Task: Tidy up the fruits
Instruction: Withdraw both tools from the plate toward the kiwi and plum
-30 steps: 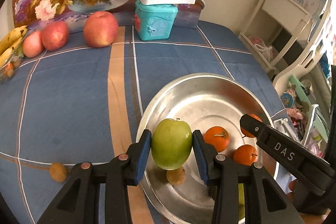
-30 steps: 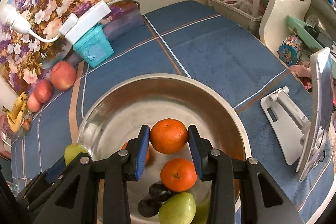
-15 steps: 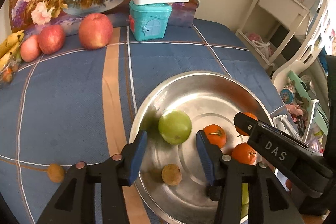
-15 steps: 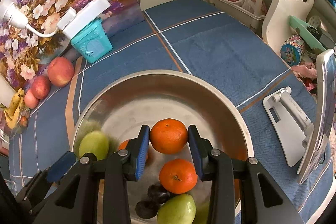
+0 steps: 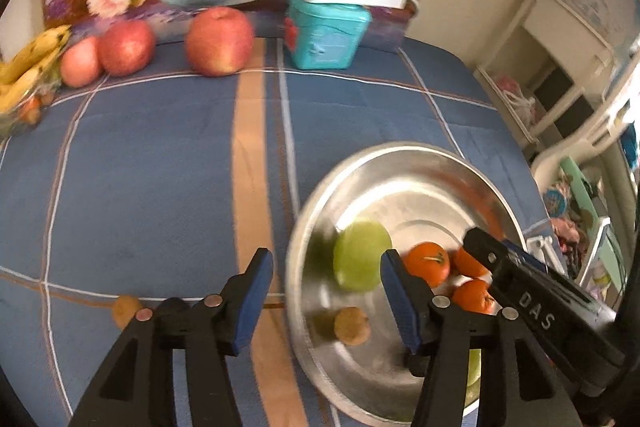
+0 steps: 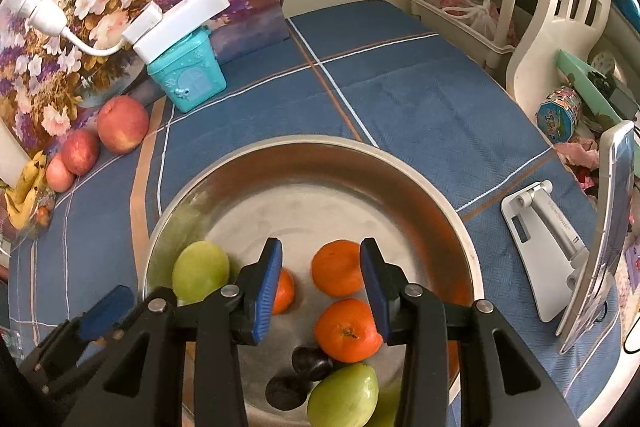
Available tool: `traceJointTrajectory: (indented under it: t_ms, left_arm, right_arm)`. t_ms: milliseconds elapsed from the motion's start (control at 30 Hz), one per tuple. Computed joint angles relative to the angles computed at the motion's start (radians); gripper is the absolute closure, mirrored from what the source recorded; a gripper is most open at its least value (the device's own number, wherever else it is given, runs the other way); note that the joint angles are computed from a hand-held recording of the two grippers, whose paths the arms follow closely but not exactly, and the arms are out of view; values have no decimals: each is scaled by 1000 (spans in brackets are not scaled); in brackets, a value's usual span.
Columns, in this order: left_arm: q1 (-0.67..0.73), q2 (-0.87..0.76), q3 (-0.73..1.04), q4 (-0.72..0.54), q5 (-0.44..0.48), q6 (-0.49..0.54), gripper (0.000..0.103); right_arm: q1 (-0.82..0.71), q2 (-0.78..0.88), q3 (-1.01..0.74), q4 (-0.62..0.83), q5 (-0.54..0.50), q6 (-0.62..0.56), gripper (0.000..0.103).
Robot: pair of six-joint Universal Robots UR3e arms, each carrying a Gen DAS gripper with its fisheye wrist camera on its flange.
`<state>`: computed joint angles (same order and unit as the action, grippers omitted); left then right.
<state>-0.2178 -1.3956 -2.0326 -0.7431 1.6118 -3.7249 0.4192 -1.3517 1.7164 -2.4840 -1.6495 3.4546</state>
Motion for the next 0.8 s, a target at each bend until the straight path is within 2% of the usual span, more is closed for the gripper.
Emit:
traceJointTrajectory:
  t_ms: [100,200,233,300,367,433,500,567,667,733,800]
  left_arm:
    - [41,44,-18,-42,4,-6,40]
    - [93,96,-49,-76,-3,-10,34]
    - [110,115,-60,-91,-5,-11,29]
    - [143,150,-80,-117,-11,-10,23]
    - [176,182,-99,-142,-22,-10,21]
    - [211,215,-118,-166,-23,-14,10]
    - [230,250,-128,-205,-10,-19,2]
    - [250,280,-137,-227,-10,-15,0]
    - [278,340,-156,-262,-2,-11,0]
    - [301,388,-167,-300,0,0,0]
    - [329,436,-176,-341,-3,14,0]
  right_arm:
    - [9,3,-21,32,-10,-2,62]
    - [23,12,-55,80,-22,-9,61]
    - [30,17,-67,96,-27,-10,53]
    - [44,24,-86,117,-38,-8,44]
    - [65,33,-110,139,-56,-8,43]
    - [81,41,-131,158,-69,-10,33]
    - [97,46,-146,172,-80,-5,28]
    - [112,49,-154,180,-87,-2,22]
    - [128,50,-161,185,-92,5,21]
    - [140,46,-159,180,-97,12,9]
    - [157,42,-159,176,-106,13,8]
